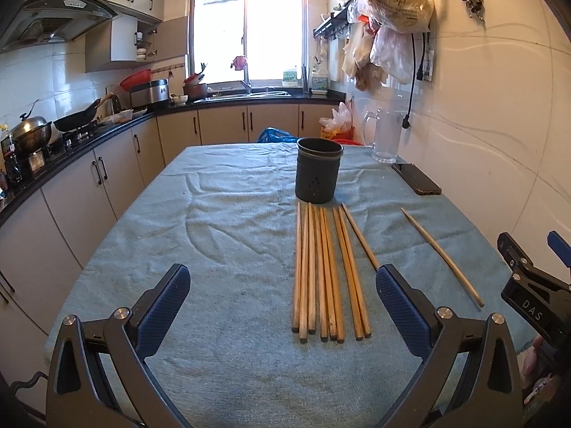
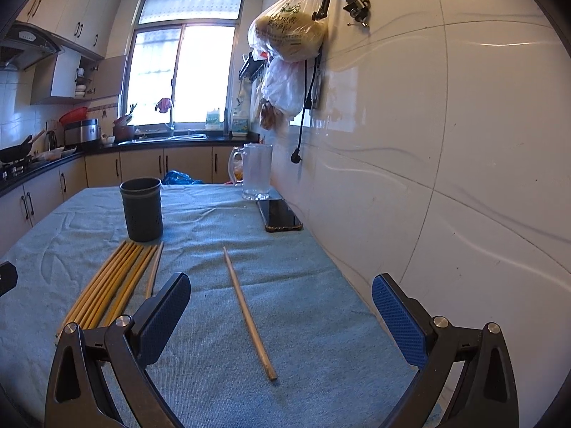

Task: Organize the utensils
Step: 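Move both grippers toward the row of wooden chopsticks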

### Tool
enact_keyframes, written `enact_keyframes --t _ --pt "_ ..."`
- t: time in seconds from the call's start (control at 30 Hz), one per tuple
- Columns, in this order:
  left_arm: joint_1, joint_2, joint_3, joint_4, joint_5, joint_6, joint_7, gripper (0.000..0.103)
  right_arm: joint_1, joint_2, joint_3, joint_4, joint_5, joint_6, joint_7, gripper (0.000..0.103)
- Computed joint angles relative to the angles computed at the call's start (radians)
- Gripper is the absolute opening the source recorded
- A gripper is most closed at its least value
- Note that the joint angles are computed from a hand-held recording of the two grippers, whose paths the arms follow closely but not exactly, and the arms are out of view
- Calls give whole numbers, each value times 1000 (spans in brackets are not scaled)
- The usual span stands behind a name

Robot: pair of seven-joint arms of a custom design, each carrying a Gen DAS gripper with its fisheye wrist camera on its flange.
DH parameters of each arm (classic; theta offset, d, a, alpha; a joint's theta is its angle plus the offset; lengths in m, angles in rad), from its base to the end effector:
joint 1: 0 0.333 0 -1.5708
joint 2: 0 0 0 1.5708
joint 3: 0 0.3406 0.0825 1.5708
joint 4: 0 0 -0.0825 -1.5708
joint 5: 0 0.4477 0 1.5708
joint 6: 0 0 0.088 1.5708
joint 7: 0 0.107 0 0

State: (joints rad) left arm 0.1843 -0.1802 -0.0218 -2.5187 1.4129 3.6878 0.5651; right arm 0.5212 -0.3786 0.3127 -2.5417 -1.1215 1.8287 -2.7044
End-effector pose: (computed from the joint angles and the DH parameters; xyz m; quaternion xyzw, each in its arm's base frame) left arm 0.4618 -0.0553 0.4138 -0.4531 0.7504 -0.4128 0.2475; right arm 0.3517 0.2771 0.4070 -0.3612 0.7507 -0.5231 0.1797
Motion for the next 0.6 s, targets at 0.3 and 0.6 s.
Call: enact_keyframes --t 0.3,0.6 --pt "-1 39 -7 46 72 -17 -81 103 -9 16 -16 4 -3 43 -11 103" --pt "-3 74 -17 99 150 -51 -184 103 -33 46 -35 15 -22 106 -49 103"
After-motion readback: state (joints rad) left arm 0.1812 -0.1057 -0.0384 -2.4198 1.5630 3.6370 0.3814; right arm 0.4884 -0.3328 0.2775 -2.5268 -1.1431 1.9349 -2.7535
